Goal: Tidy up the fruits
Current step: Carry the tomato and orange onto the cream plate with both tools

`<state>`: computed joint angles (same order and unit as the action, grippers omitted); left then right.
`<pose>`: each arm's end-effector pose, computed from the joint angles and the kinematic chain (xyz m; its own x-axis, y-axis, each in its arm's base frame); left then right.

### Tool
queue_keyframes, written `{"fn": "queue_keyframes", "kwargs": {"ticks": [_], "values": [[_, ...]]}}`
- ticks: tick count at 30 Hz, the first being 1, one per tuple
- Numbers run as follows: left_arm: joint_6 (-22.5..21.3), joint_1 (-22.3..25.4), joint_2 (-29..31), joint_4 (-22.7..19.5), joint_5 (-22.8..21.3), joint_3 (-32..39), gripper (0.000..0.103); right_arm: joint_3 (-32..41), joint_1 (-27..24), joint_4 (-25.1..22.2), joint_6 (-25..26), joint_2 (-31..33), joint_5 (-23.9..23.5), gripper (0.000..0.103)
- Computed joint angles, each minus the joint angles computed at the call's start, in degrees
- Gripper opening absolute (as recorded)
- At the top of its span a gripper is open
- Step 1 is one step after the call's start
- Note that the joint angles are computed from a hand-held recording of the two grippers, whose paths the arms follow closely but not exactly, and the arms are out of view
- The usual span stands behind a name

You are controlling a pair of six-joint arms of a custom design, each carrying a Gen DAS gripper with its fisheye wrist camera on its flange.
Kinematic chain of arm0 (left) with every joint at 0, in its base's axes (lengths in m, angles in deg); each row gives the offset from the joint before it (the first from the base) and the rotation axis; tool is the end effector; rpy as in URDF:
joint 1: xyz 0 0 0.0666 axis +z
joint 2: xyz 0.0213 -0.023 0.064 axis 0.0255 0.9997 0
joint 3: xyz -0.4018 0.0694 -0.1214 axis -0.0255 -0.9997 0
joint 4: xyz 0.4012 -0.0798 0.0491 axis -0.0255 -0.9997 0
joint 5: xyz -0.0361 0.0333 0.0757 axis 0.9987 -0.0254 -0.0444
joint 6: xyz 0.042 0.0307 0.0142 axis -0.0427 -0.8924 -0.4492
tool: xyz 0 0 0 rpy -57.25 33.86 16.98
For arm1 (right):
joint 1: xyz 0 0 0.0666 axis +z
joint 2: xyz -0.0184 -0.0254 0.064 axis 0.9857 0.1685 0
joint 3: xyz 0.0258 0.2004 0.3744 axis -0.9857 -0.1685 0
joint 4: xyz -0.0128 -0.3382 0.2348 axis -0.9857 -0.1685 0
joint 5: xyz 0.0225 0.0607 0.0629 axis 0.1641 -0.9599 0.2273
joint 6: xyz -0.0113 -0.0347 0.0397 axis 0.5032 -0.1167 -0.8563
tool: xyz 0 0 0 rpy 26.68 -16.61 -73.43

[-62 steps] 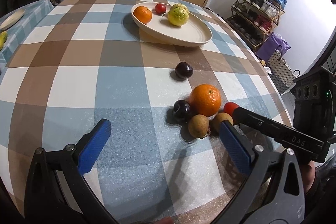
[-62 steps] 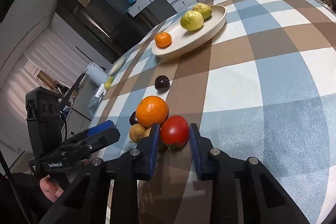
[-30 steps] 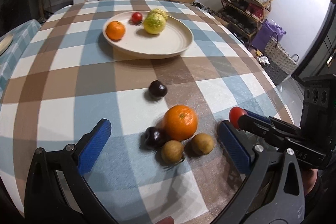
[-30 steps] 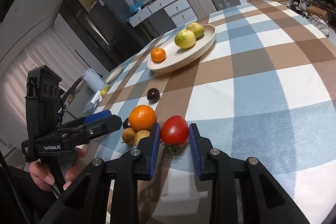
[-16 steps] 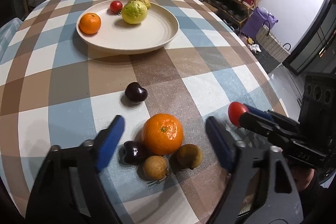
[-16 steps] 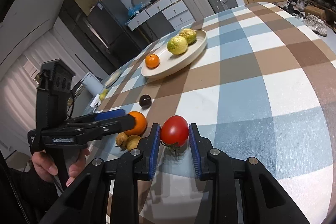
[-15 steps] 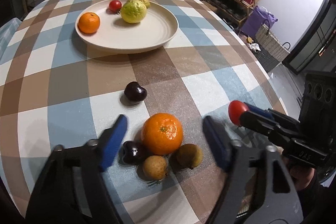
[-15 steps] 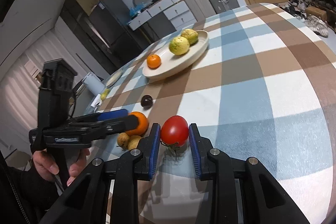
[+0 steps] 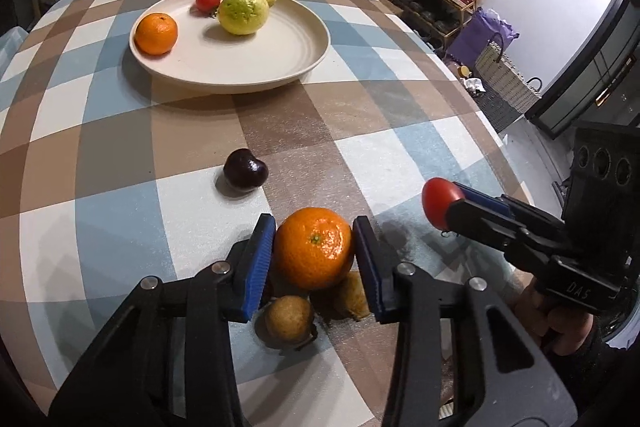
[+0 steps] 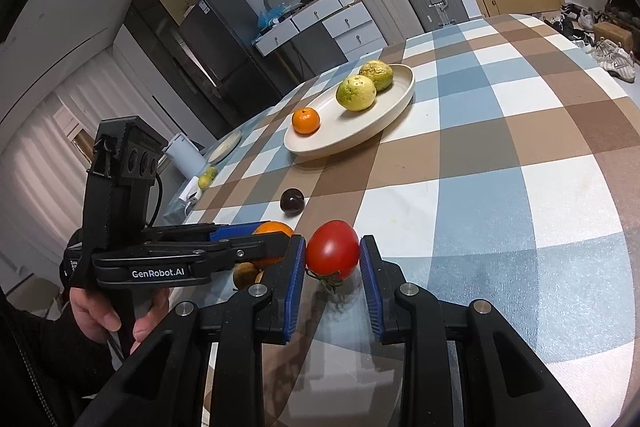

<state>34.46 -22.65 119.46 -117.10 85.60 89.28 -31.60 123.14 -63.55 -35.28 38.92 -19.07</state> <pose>0.4883 -0.2339 0.2888 -0.7766 0.3702 -0.5098 0.5696 0.7583 -0.3170 0.3945 0.3573 0.2530 -0.6626 0.2992 -0.6866 -0.1613 0.8382 0.5210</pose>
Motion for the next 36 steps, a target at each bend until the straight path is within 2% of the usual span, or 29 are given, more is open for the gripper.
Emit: {"fn": "queue_keyframes", "kwargs": {"ticks": [13,19,30,36], "values": [[1.5,2.6,-0.9,1.5,5.4,-0.4,0.037,3.0,-0.1,-2.1,0.7,1.6,-0.6,0.028],[1.6,4.3,-0.8,1.6,7.1,0.8,0.037,5.3,-0.7,-2.6,0.7,3.1,-2.4,0.028],[2.3,7.0,2.2,0.4,9.4,7.2,0.037,12.1,-3.1,-5.0,3.8,6.2,-5.8,0.028],[4.6,8.6,5.3,0.3,10.4,12.5,0.037,17.9,-5.2,-7.1,7.1,8.8,-8.0,0.028]]}}
